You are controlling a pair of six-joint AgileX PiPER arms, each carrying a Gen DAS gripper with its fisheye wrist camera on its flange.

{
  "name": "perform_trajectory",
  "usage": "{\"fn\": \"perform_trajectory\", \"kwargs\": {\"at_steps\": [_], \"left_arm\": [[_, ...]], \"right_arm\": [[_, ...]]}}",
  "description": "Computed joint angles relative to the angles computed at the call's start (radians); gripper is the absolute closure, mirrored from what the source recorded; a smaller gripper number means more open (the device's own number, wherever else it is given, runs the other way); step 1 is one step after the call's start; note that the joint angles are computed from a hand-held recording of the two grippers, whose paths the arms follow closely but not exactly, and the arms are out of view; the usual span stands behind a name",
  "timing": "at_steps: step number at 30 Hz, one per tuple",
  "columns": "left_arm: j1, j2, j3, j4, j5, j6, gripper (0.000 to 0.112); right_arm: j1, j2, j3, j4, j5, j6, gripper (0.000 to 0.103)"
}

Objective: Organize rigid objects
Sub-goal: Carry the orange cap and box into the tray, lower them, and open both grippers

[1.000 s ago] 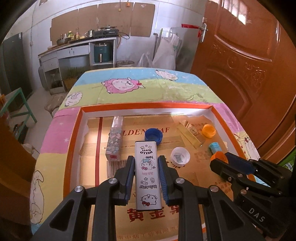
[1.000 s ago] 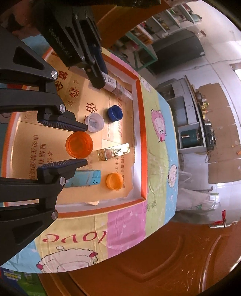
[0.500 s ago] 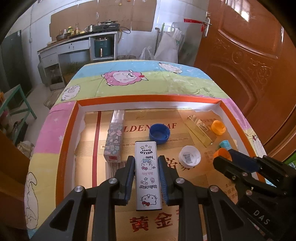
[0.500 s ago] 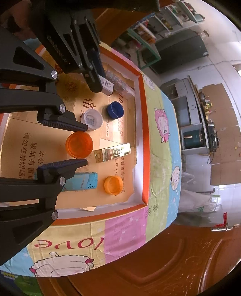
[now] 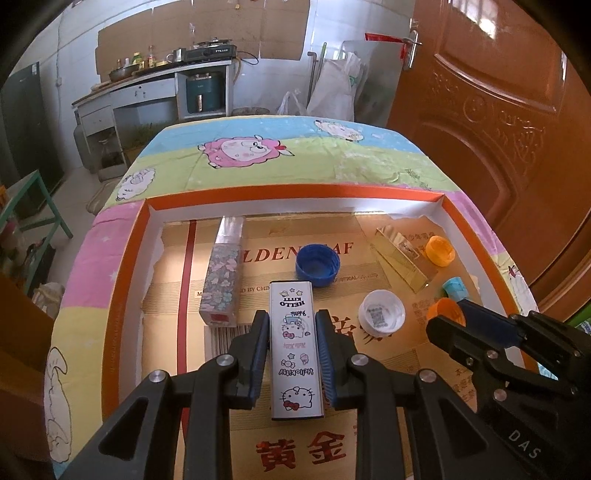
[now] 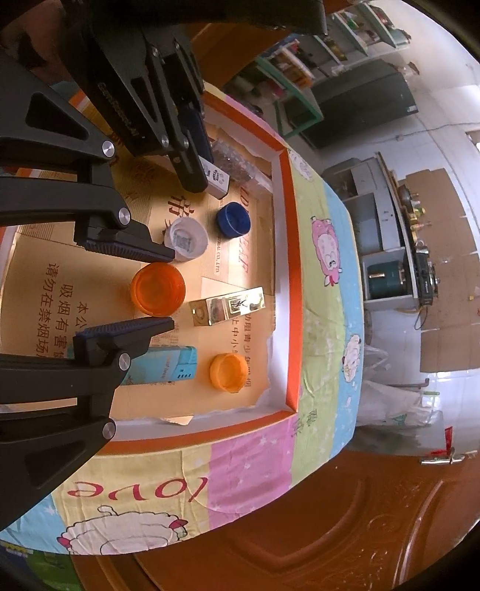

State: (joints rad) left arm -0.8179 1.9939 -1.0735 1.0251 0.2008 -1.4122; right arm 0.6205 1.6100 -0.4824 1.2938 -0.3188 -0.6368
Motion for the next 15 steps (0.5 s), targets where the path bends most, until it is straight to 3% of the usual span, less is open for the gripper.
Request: {"fn": "perform_trajectory", "kwargs": {"at_steps": [15], "left_arm": [[-0.012,0.021,-0.006,0.125,0.014,-0.109,0.086]], "right_arm": [[-0.03,0.038,0.006,-0.125,0.021,0.119,0.072]]}}
